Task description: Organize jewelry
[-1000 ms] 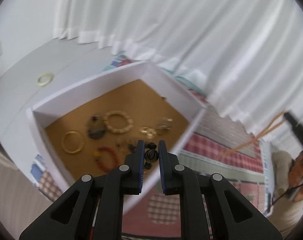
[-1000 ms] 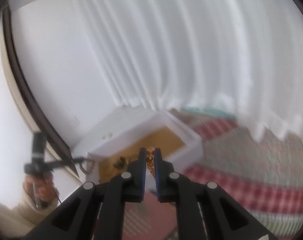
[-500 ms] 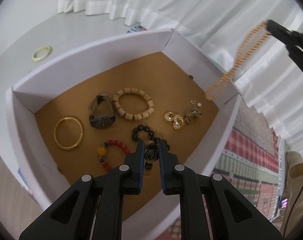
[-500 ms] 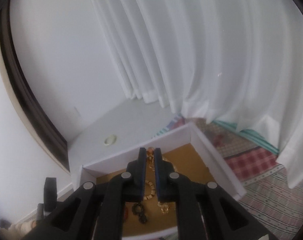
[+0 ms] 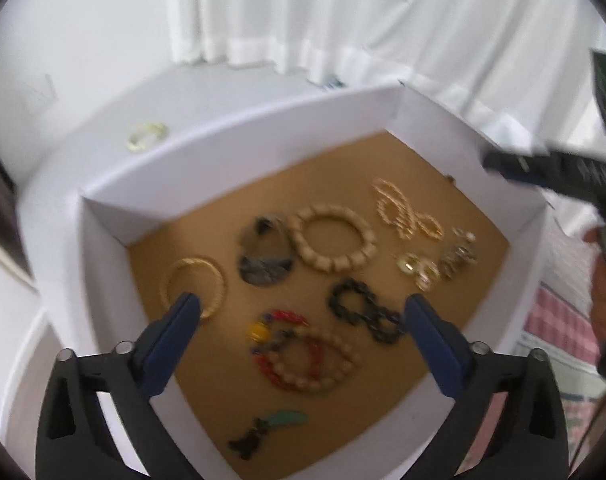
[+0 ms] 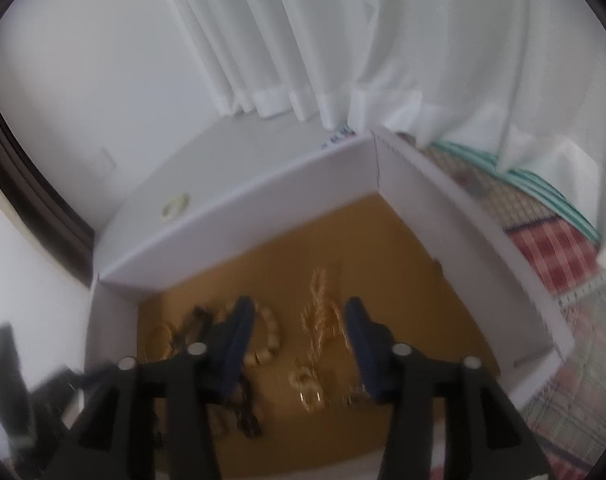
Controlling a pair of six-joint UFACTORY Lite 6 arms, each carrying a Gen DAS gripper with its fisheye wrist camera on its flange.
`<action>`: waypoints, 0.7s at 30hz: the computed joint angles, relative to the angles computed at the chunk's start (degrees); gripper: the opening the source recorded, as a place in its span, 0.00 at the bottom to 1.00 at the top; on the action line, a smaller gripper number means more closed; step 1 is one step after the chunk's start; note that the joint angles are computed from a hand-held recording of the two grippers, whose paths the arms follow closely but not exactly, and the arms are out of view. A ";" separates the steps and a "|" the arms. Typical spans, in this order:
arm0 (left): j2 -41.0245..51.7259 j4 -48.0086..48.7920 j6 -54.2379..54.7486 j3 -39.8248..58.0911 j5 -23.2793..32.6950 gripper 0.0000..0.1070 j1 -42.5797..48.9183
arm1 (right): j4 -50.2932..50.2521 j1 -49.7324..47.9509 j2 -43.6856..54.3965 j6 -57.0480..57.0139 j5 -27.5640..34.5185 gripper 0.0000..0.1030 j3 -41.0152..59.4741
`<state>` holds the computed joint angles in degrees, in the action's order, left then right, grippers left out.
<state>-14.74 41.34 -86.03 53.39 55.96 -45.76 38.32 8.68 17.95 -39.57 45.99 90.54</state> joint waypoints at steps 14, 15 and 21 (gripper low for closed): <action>0.81 -4.12 -3.78 5.41 14.61 0.95 -5.89 | -15.21 7.51 -26.96 5.55 -4.89 0.67 -27.97; 0.75 -4.22 -3.90 5.60 15.18 0.95 -6.17 | -15.87 8.24 -27.58 6.36 -4.97 0.67 -28.34; -0.25 -4.65 -4.08 7.41 19.24 0.95 -7.31 | -20.71 11.53 -29.19 12.44 -4.90 0.73 -27.74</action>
<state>-14.99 36.69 -90.11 60.80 75.19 -53.07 17.61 20.21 -11.23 -27.13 41.10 62.80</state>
